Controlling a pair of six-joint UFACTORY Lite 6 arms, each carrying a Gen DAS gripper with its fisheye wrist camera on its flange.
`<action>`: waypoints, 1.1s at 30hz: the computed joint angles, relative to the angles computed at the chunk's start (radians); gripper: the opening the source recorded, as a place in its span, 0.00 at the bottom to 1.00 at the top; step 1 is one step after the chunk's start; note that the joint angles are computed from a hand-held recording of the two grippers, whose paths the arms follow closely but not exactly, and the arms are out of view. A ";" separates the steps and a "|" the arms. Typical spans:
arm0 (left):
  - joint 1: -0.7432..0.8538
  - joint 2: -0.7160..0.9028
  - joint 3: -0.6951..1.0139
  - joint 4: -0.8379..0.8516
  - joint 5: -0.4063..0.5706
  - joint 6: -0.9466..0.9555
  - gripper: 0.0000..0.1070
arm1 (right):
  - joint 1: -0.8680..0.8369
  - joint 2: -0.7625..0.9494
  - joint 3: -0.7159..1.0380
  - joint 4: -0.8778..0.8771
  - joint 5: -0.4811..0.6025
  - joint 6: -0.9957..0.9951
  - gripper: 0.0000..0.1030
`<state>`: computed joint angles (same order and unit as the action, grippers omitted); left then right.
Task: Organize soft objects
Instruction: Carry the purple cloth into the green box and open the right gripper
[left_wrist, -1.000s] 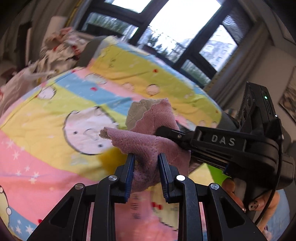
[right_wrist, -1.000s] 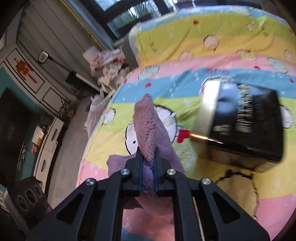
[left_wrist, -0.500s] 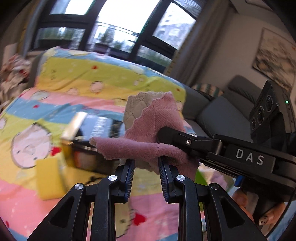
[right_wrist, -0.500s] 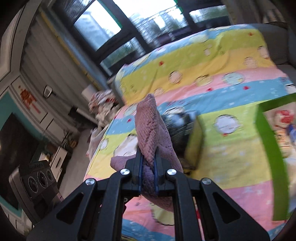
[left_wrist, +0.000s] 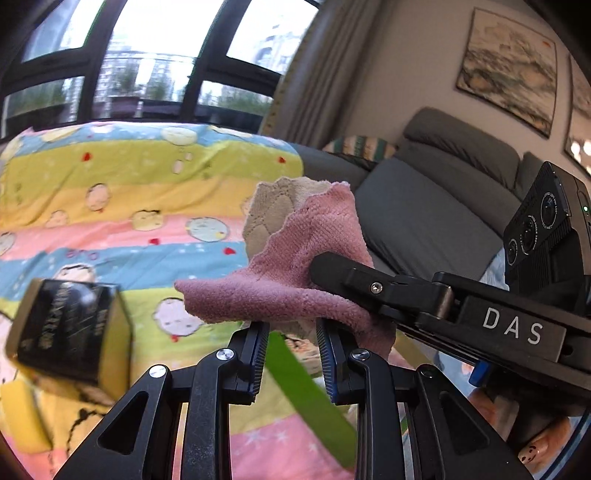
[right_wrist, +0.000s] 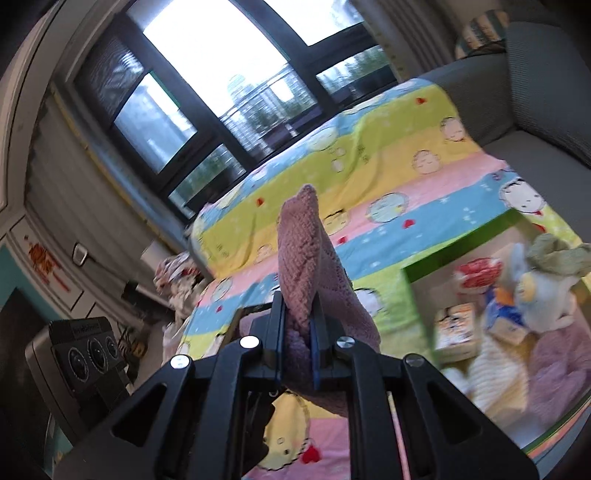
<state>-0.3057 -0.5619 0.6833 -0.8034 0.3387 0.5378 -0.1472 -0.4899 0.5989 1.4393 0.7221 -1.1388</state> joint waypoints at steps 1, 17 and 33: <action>-0.027 0.039 0.016 0.011 -0.025 -0.009 0.25 | -0.045 0.015 -0.003 0.008 0.028 -0.026 0.12; -0.235 0.596 0.274 -0.233 -0.156 0.180 0.25 | -0.335 0.434 0.122 0.020 0.095 -0.116 0.12; -0.293 0.742 0.347 0.235 -0.177 -0.323 0.25 | -0.314 0.606 0.193 -0.054 -0.031 -0.033 0.12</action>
<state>-0.5985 0.1798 1.0298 -0.5684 0.1619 0.2149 -0.4615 0.1165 0.7920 1.3851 0.6912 -1.1722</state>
